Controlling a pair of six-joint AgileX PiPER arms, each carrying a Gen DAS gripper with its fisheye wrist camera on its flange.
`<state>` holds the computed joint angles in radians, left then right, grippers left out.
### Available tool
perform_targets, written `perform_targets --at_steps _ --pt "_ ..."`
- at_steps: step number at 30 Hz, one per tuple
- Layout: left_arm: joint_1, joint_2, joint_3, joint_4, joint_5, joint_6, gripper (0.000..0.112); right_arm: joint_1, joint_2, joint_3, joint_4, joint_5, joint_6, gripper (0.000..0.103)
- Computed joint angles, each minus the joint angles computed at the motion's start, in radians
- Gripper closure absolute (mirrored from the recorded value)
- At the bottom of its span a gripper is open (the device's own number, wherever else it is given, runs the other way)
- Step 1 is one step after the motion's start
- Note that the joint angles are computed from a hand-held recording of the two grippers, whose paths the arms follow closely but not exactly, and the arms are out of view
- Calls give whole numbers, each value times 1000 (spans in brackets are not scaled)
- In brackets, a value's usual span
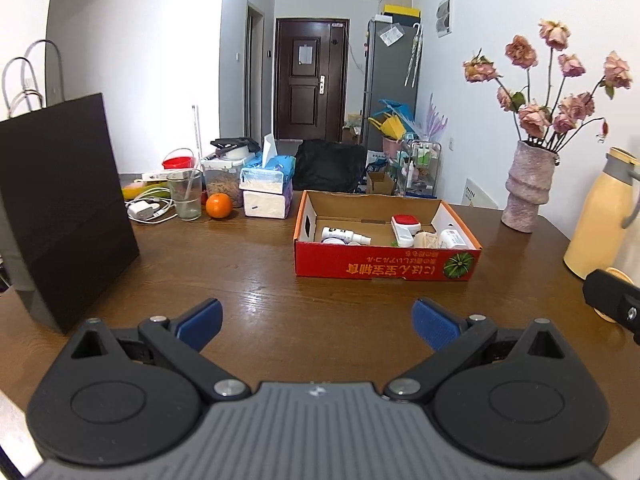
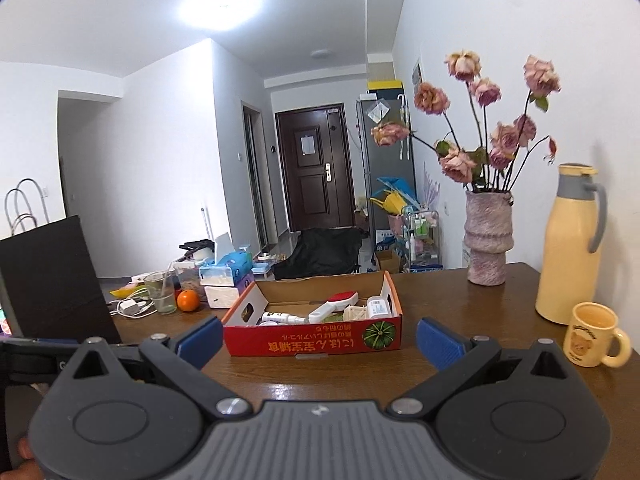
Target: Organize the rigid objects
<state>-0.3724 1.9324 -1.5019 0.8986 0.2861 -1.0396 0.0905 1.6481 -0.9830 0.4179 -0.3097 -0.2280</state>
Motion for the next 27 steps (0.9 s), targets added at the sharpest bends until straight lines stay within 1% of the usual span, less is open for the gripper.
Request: perform_targets --at_steps 2,5,7,9,14,16,18,21,24,27 --pt "-9 -63 90 117 -16 -121 9 17 -52 61 23 -15 -22 0" --pt "-30 -150 215 346 -24 -356 9 49 -126 143 101 -45 -98 0" --pt "-45 -203 287 453 -16 -466 9 69 -176 197 141 -66 -130 0" --pt "-62 -250 346 516 1 -536 9 90 -224 248 181 -87 -164 0" --pt "-100 -361 483 606 29 -647 9 149 -344 362 330 -125 -284 0" --pt "-116 -390 519 595 40 -644 9 181 -383 402 399 -146 -343 0" --pt "-124 -419 555 598 34 -651 9 207 -423 438 452 -158 -386 0" --pt "-123 -453 597 623 12 -693 9 235 -451 468 504 -174 -437 0" --pt "-138 -476 623 683 35 -758 9 245 -455 473 528 -172 -459 0" --pt "-147 -492 639 705 46 -777 9 254 -459 476 540 -179 -466 0"
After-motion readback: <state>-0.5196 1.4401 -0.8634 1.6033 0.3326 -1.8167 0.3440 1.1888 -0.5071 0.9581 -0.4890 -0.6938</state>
